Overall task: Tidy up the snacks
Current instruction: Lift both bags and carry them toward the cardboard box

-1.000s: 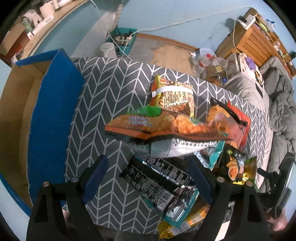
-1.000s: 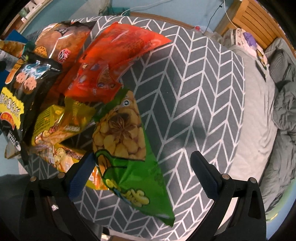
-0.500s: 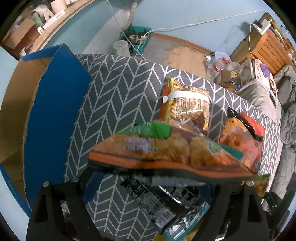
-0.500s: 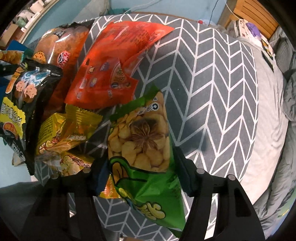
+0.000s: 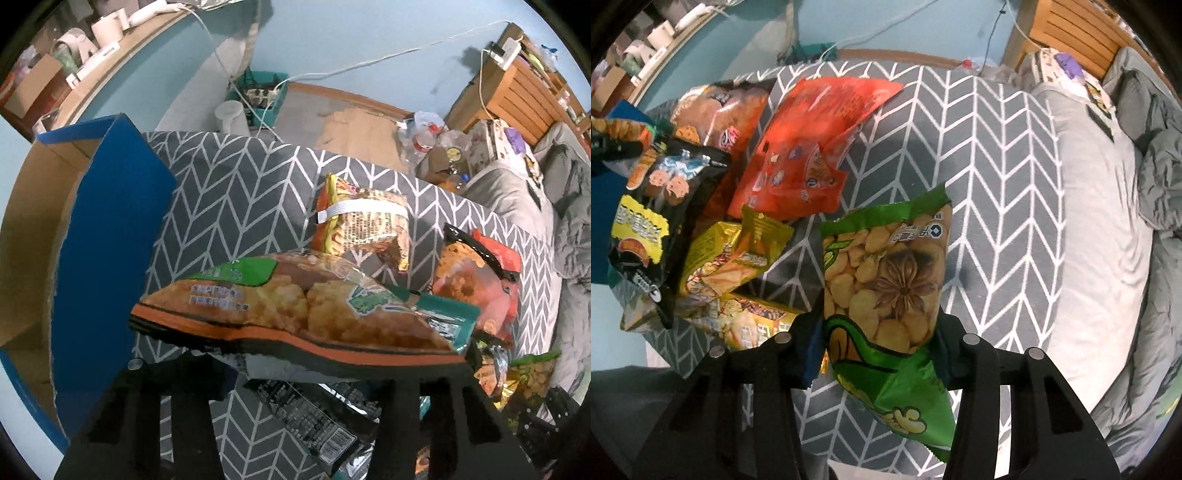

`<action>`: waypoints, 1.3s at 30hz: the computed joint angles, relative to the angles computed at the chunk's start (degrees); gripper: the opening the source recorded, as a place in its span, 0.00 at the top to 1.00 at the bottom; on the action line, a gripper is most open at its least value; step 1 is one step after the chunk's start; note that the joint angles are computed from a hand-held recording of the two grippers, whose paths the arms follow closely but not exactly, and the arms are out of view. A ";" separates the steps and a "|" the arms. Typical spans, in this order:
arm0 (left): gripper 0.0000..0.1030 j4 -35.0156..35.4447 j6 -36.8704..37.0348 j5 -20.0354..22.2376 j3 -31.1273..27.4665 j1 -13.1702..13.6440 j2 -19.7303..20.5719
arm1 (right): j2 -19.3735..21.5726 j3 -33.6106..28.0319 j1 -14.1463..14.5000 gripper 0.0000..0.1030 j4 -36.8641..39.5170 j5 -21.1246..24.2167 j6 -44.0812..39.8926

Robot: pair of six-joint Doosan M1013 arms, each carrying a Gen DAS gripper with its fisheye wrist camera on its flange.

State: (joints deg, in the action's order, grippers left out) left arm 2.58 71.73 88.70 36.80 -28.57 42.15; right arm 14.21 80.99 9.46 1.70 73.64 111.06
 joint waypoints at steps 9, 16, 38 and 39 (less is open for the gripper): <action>0.60 -2.00 2.50 -5.39 4.40 0.51 -3.24 | -0.13 -2.54 2.47 0.55 -3.12 -0.36 4.60; 0.62 -3.72 4.98 -7.66 5.53 1.11 -5.09 | 0.49 -5.55 3.33 0.55 -4.88 -0.93 6.17; 0.62 -6.21 11.53 -11.41 6.50 4.26 -9.57 | 5.71 -19.47 7.27 0.55 -5.11 -1.37 4.79; 0.62 -6.12 11.80 -11.63 6.66 4.44 -9.82 | 5.92 -19.85 7.41 0.55 -5.07 -1.40 4.68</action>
State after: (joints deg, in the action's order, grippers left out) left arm -3.53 83.53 77.07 43.46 -24.13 32.33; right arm 20.14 61.14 16.87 -3.37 72.24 115.74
